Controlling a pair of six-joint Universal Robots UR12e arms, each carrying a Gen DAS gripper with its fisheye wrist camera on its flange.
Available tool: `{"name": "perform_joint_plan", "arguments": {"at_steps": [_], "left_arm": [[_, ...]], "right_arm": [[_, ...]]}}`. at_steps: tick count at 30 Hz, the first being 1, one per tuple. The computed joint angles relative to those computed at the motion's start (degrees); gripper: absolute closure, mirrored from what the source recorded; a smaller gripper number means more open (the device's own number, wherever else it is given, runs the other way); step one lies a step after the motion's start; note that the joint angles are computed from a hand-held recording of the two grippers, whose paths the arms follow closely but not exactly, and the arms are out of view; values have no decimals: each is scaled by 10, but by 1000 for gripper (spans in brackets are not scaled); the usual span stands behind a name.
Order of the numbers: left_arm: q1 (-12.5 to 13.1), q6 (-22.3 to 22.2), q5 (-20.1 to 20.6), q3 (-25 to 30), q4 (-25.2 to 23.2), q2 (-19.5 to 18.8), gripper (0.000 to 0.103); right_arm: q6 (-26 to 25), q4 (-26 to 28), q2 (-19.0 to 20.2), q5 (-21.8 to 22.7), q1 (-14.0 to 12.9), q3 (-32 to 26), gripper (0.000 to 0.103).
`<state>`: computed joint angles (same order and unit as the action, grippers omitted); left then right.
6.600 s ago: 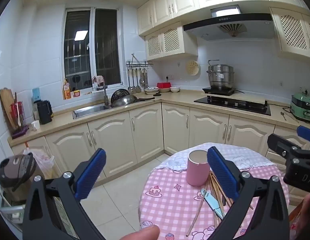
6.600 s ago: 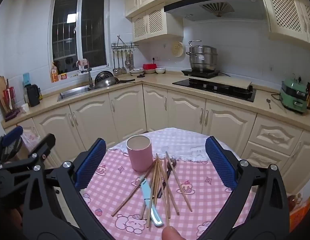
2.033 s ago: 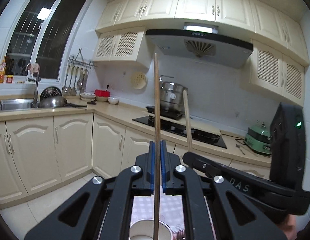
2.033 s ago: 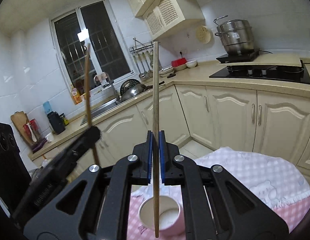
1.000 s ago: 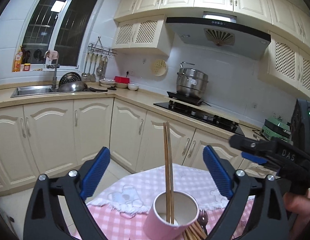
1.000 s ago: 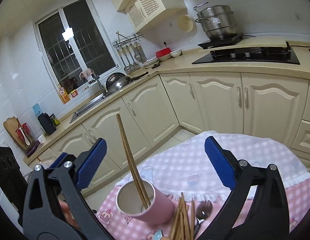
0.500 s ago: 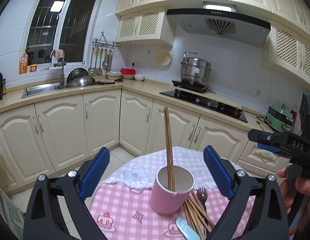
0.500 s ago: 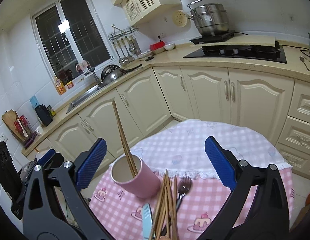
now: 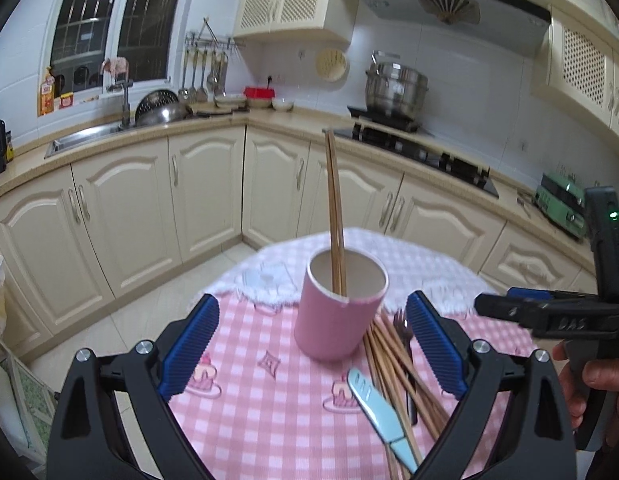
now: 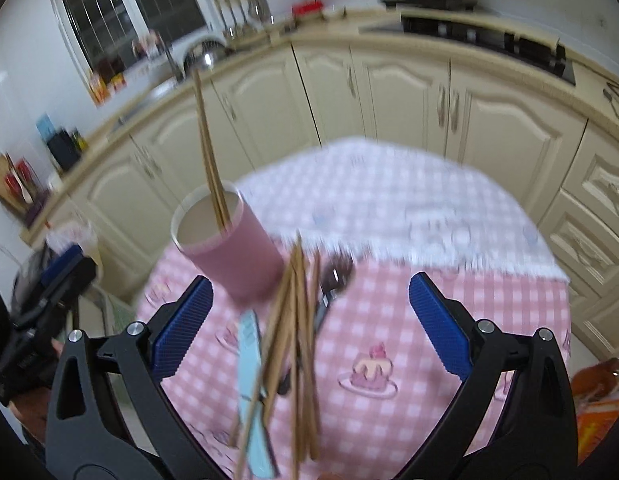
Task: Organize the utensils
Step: 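Withdraw both open tools from the cup back toward the chopstick pile, then grasp another chopstick with the left tool while the right tool grasps one too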
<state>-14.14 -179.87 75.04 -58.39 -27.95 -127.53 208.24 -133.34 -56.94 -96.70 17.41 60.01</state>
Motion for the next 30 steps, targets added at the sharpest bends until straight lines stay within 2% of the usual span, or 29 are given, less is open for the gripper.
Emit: {"name": "perform_joint_plan", "arguments": {"at_steps": [3, 7, 10, 13, 22, 27, 30], "left_arm": [[-3, 17, 0, -1, -28, 0, 10], [-8, 39, 5, 1, -64, -3, 10], [-14, 63, 9, 6, -94, -7, 10], [-21, 87, 14, 15, -121, -14, 10], [-45, 154, 41, 56, -195, -43, 11], [-53, 167, 53, 95, -252, -68, 29], [-53, 166, 46, 116, -290, -80, 48]], "right_arm": [[-10, 41, 3, 4, -1, 1, 7], [-19, 63, 5, 13, -3, 4, 8], [-25, 76, 5, 29, -4, 5, 21], [-28, 78, 2, 39, -6, 12, 27], [-13, 64, -16, 45, -12, 46, 27], [-21, 62, -16, 49, -13, 49, 27], [-30, 65, -13, 56, -12, 45, 27]]}}
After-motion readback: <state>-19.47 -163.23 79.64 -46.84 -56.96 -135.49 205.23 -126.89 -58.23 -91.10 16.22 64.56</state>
